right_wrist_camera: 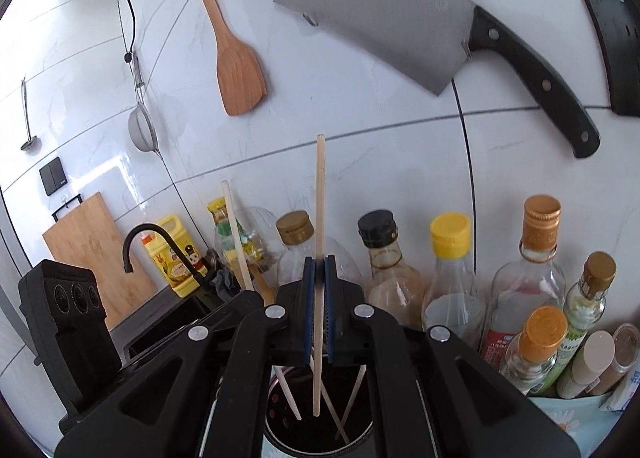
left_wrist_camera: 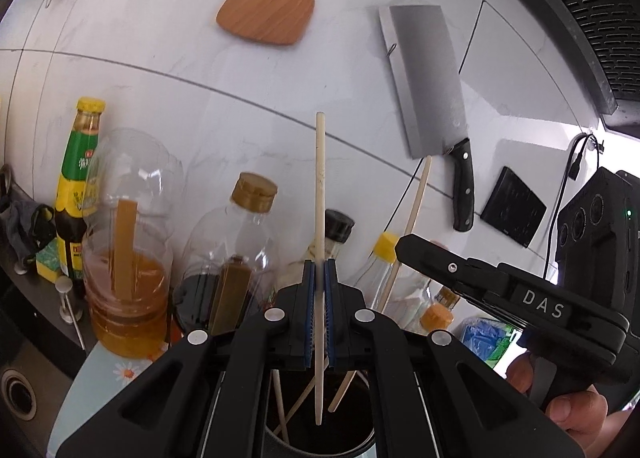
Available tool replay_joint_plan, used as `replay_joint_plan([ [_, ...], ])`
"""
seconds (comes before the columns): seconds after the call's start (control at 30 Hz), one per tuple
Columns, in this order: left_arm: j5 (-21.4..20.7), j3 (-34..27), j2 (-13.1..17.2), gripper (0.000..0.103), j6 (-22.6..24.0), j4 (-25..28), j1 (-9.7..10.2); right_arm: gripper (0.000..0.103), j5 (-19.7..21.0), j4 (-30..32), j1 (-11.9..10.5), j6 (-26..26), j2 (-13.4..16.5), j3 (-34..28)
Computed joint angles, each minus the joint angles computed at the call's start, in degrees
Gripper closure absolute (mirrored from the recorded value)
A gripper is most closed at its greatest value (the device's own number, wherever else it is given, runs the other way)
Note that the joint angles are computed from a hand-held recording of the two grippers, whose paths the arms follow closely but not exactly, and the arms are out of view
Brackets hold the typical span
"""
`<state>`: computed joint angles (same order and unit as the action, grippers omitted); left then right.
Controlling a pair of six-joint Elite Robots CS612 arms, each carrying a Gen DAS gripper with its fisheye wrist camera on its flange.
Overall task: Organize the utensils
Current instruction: 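Lower both chopsticks into the black holder and open both grippers, then move both open grippers back down over the utensil pile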
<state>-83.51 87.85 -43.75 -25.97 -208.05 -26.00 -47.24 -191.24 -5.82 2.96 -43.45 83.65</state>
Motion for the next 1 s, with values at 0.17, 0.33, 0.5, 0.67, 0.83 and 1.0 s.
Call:
replay_joint_plan([
  [0.17, 0.2, 0.4, 0.1, 0.098, -0.8, 1.2, -0.12, 0.097, -1.5, 1.2, 0.4, -2.8, -0.4, 1.2],
  [0.33, 0.9, 0.8, -0.2, 0.098, -3.0, 2.9, -0.33, 0.08, -1.8, 1.5, 0.3, -3.0, -0.9, 2.2],
  [0.5, 1.8, 1.7, -1.0, 0.096, -4.4, 4.0, -0.4, 0.079, -1.3, 0.8, -0.2, -2.5, -1.6, 3.0],
  [0.67, 2.9, 3.3, -2.1, 0.08, -6.3, 3.9, -0.57, 0.079, -0.5, 0.7, -0.8, -3.5, -2.6, 4.5],
  [0.83, 4.1, 6.4, -4.2, 0.08, -7.0, 3.9, -1.24, 0.079, 0.5, 1.9, -1.6, -9.2, -4.4, 7.5],
  [1.0, 6.0, 10.6, -6.5, 0.08, -8.4, 2.6, -2.25, 0.075, 0.6, 4.4, -2.8, -18.5, -6.5, 11.6],
])
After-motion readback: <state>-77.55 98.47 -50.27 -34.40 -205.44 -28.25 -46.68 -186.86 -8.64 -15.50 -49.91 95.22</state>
